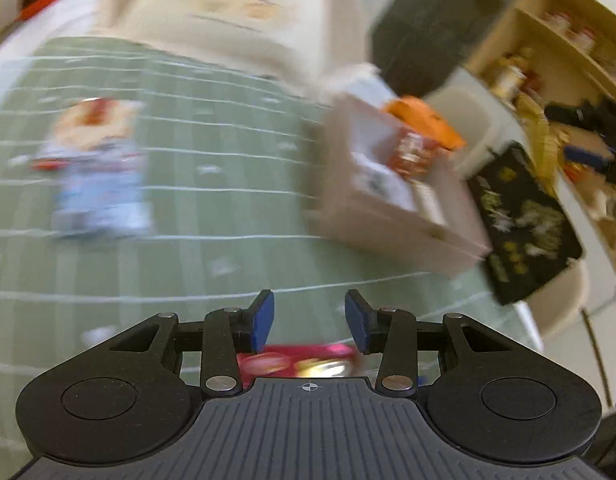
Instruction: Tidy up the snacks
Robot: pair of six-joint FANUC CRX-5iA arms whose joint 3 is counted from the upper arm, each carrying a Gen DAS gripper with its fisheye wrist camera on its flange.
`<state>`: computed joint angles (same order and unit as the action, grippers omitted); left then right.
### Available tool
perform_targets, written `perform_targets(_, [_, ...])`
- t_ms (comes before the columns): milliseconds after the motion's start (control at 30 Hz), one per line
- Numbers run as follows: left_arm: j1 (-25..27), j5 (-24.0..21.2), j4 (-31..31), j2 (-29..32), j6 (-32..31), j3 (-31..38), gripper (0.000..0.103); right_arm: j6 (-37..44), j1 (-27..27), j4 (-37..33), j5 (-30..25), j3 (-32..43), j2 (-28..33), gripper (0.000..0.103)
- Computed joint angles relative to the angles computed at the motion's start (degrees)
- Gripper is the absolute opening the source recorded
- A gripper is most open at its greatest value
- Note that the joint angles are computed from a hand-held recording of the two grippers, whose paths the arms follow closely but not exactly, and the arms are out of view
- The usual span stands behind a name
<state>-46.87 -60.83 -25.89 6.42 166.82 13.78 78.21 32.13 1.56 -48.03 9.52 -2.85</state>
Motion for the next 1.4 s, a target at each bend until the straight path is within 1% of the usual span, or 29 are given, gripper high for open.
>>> perform_targets(100, [-1.8, -7.6, -5.0, -4.1, 5.7, -1.8, 0.044, -3.7, 2.0, 7.4, -1.1, 5.5, 6.8, 0.089])
perform_targets(133, [-2.0, -9.9, -6.4, -4.7, 7.0, -1.7, 0.044, -3.3, 2.7, 7.4, -1.2, 6.0, 7.5, 0.089])
perform_targets(167, [-2.0, -12.2, -8.1, -5.9, 8.8, -2.2, 0.044, -1.9, 3.1, 5.4, -1.3, 6.2, 7.7, 0.089])
perform_targets(200, [-1.6, -13.7, -9.4, -7.1, 10.2, -2.9, 0.044, -0.3, 3.5, 1.6, -2.4, 6.8, 7.8, 0.089])
perform_targets(267, [0.5, -14.7, -10.5, -8.6, 11.3, -4.0, 0.044, 3.6, 3.1, -7.9, -6.5, 9.1, 8.6, 0.089])
perform_targets(300, [2.3, -14.1, -10.2, -9.4, 11.1, -4.9, 0.044, 5.9, 2.8, -13.1, -9.4, 10.3, 9.2, 0.089])
perform_targets(333, [5.3, -12.0, -9.2, -10.5, 10.2, -6.6, 0.044, 7.1, 3.0, -16.1, -11.2, 10.4, 9.4, 0.089])
perform_targets(400, [10.0, -9.7, -8.4, -11.0, 8.5, -8.1, 0.044, 8.2, 5.1, -18.6, -13.6, 9.0, 9.0, 0.089])
perform_targets(467, [13.8, -7.4, -8.5, -9.8, 6.4, -8.1, 0.044, 8.8, 8.1, -17.4, -13.9, 6.4, 8.0, 0.089])
perform_targets(533, [17.0, -4.4, -7.3, -8.6, 3.3, -8.7, 0.044, 8.6, 11.9, -13.9, -13.2, 2.4, 6.1, 0.089])
perform_targets(600, [20.2, -1.3, -4.8, -6.0, -1.4, -8.4, 0.044, 8.2, 14.8, -11.7, -14.0, -0.3, 4.8, 0.089])
perform_targets(667, [22.4, 1.1, -2.3, -4.1, -6.2, -8.3, 0.044, 9.1, 16.1, -11.8, -15.3, -1.2, 4.4, 0.089])
perform_targets(733, [22.8, 3.5, -0.7, -4.0, -9.5, -9.5, 0.044, 9.4, 17.3, -10.4, -15.3, -1.9, 4.0, 0.089])
perform_targets(800, [21.6, 5.7, -0.7, -5.4, -11.4, -11.5, 0.044, 8.1, 18.6, -7.6, -13.4, -3.1, 3.9, 0.089])
perform_targets(833, [21.5, 7.3, 0.9, -6.2, -12.8, -12.8, 0.044, 7.6, 18.6, -7.2, -12.7, -3.3, 3.8, 0.089])
perform_targets(900, [21.0, 10.3, 4.0, -8.2, -14.7, -15.9, 0.044, 7.2, 17.5, -8.6, -12.4, -2.2, 4.6, 0.089])
perform_targets(1000, [19.1, 12.9, 7.2, -11.5, -14.4, -19.7, 0.04, 6.9, 16.6, -10.3, -12.4, -0.1, 6.5, 0.089])
perform_targets(1100, [20.2, 20.9, 16.5, -15.9, -15.6, -27.4, 0.033, 6.7, 17.1, -12.1, -13.1, 1.5, 8.3, 0.089])
perform_targets(1133, [19.8, 22.2, 16.5, -17.2, -12.9, -28.9, 0.031, 6.8, 17.7, -12.5, -13.0, 1.7, 8.7, 0.089])
perform_targets(1167, [18.7, 21.4, 13.5, -18.9, -7.7, -29.3, 0.031, 6.5, 18.4, -12.3, -12.7, 1.6, 9.1, 0.089])
perform_targets(1200, [16.4, 18.8, 7.6, -19.9, -0.4, -28.2, 0.03, 5.8, 19.3, -11.8, -12.3, 1.4, 9.3, 0.089])
perform_targets(1233, [13.8, 15.3, 1.7, -21.0, 6.7, -27.1, 0.03, 4.9, 20.2, -10.8, -11.5, 1.0, 9.6, 0.089])
perform_targets(1267, [10.6, 10.5, -4.3, -22.1, 13.8, -25.9, 0.03, 3.8, 21.0, -9.4, -10.3, 0.5, 9.7, 0.089])
perform_targets(1300, [8.2, 6.3, -7.9, -22.7, 18.2, -25.1, 0.03, 2.2, 22.1, -6.7, -8.1, -0.2, 10.1, 0.089])
perform_targets(1367, [4.9, -0.8, -10.8, -23.3, 21.8, -23.6, 0.03, 0.7, 23.6, -1.7, -3.4, -1.1, 11.3, 0.089])
perform_targets(1400, [4.0, -3.1, -10.7, -23.5, 21.2, -23.1, 0.03, 0.5, 24.1, 0.7, -1.2, -1.2, 12.3, 0.089])
